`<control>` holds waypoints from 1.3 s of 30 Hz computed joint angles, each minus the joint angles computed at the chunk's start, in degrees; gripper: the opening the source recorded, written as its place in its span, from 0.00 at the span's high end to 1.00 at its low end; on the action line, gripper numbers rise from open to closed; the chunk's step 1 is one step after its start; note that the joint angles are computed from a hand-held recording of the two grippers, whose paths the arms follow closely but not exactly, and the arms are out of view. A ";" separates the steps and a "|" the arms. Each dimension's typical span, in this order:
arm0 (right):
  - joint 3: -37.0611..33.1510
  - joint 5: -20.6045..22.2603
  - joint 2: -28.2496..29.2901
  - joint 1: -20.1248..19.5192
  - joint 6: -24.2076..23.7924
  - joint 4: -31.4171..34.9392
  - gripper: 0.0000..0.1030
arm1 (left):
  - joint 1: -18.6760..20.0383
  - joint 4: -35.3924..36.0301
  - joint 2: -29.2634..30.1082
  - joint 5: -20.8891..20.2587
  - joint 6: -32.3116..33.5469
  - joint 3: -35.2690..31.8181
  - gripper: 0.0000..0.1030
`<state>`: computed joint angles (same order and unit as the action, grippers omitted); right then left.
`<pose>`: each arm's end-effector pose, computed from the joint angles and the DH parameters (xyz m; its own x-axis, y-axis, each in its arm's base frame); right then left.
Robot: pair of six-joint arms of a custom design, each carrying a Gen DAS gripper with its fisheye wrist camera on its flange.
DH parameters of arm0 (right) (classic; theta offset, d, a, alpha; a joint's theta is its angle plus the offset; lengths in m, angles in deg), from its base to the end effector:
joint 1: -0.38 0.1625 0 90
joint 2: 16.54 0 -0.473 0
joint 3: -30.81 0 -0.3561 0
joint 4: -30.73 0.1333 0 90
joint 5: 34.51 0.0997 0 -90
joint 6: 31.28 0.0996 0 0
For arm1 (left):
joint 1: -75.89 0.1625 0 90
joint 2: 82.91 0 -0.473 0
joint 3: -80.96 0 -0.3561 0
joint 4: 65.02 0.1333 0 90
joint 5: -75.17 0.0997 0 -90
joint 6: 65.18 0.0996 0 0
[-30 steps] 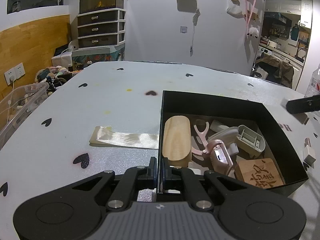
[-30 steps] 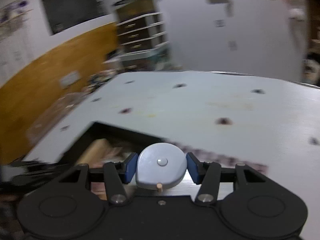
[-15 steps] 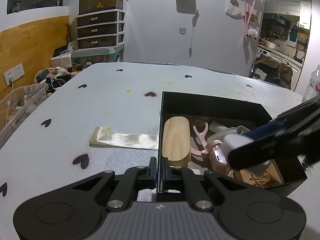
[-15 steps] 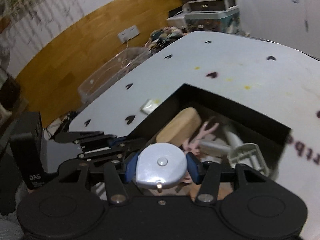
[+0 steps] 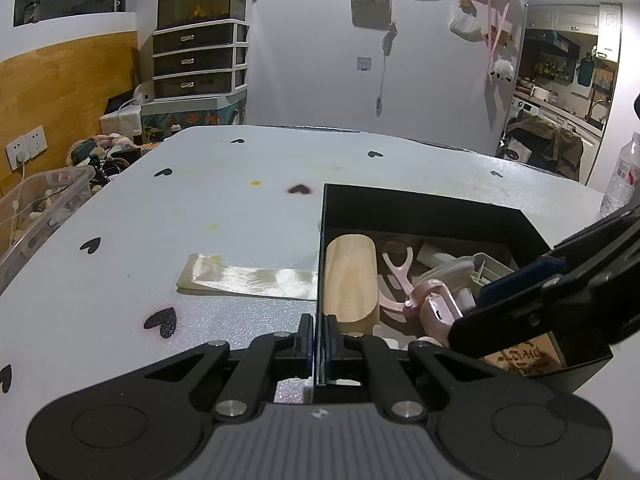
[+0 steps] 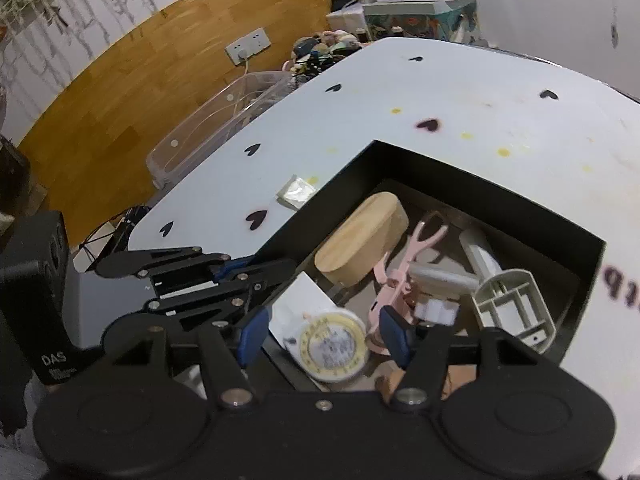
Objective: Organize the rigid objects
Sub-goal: 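Carry the tape measure over the box and lower it inside, then move the right gripper to the small brown cylinder and grasp it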
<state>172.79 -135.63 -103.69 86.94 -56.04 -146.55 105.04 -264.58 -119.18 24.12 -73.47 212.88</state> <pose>0.0920 -0.3714 0.3148 -0.9050 -0.2055 0.3725 -0.3616 0.8328 -0.4191 -0.3078 -0.3960 0.0367 -0.6277 0.5311 -0.5692 0.7652 0.5552 -0.3259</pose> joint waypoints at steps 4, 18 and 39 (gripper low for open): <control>-1.01 -0.15 -0.84 -0.38 2.71 2.91 0.32 | 0.01 0.02 0.00 0.01 0.02 0.00 0.95; -0.29 -0.68 -3.49 -0.97 3.89 -0.11 0.00 | 0.06 -0.01 0.03 0.00 0.11 -0.03 0.95; 10.31 -7.36 -15.78 -16.82 4.23 -24.06 0.00 | 0.21 -0.17 -0.19 -0.22 0.64 0.15 0.94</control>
<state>183.10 -142.99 -119.47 70.12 -51.81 -170.60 105.26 -264.75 -119.37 23.90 -72.83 213.03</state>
